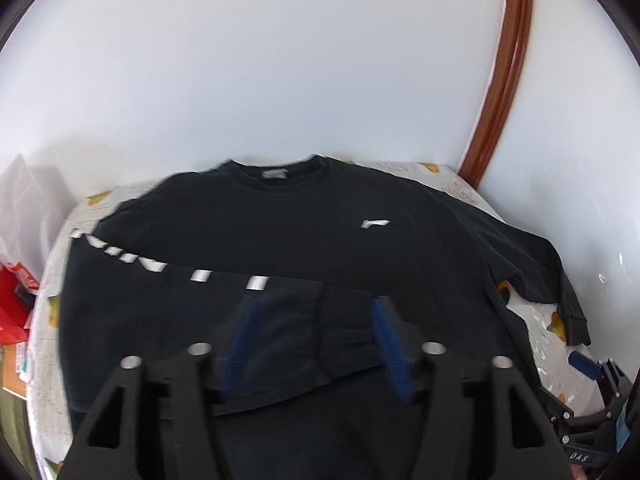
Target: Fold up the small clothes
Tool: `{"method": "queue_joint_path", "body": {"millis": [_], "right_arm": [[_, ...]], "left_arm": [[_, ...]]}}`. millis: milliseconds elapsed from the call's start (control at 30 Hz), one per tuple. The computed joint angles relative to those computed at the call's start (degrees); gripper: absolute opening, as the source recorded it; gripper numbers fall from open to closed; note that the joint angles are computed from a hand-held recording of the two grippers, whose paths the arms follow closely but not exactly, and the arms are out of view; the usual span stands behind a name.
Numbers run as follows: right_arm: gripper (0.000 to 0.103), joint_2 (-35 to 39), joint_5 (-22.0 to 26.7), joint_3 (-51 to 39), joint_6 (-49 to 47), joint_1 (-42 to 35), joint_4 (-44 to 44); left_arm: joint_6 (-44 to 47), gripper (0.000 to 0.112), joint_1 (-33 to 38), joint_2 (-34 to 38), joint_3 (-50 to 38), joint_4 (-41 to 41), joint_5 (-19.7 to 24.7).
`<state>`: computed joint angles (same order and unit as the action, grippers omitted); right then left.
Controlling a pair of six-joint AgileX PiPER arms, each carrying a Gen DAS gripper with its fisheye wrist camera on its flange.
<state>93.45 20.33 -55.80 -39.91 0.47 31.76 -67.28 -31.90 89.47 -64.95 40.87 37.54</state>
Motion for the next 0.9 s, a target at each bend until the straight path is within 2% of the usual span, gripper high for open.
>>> {"method": "queue_joint_path", "body": {"millis": [167,267,367,467,633,700,767,833,900], "right_arm": [[0.094,2.7,1.5,-5.4,7.1,8.7,-4.8],[0.077,6.4,2.1,-10.0,7.7,13.6,-4.0],[0.063,12.7,4.4,-17.2,10.8,18.0,-6.2],[0.06,19.4,6.1,-25.1,22.2,21.5,-15.8],[0.06,30.1,13.6,-39.3,28.2,21.5,-15.9],[0.06,33.5,16.6,-44.3,31.1,21.5,-16.3],[0.061,36.6,18.7,-48.3,30.1,20.9,-12.8],[0.055,36.8,15.8,-48.1,31.7,21.5,-13.7],[0.04,37.9,15.7,-49.7,31.5,21.9,-13.3]], "left_arm": [[-3.7,0.061,2.8,-9.9,11.3,5.9,4.0],[-1.6,0.061,8.2,-16.0,18.4,4.4,3.7],[3.1,0.061,16.7,-21.1,25.0,0.8,1.1],[10.4,0.061,26.7,-23.6,30.5,-5.0,-4.3],[25.0,0.061,39.2,-20.9,35.3,-14.8,-13.3],[28.6,0.06,41.1,-19.4,35.7,-16.6,-15.9],[31.5,0.06,41.8,-15.9,34.2,-17.8,-17.7],[32.3,0.059,41.6,-14.2,33.5,-17.7,-19.0],[36.2,0.059,41.0,-12.4,32.9,-21.7,-21.4]]}}
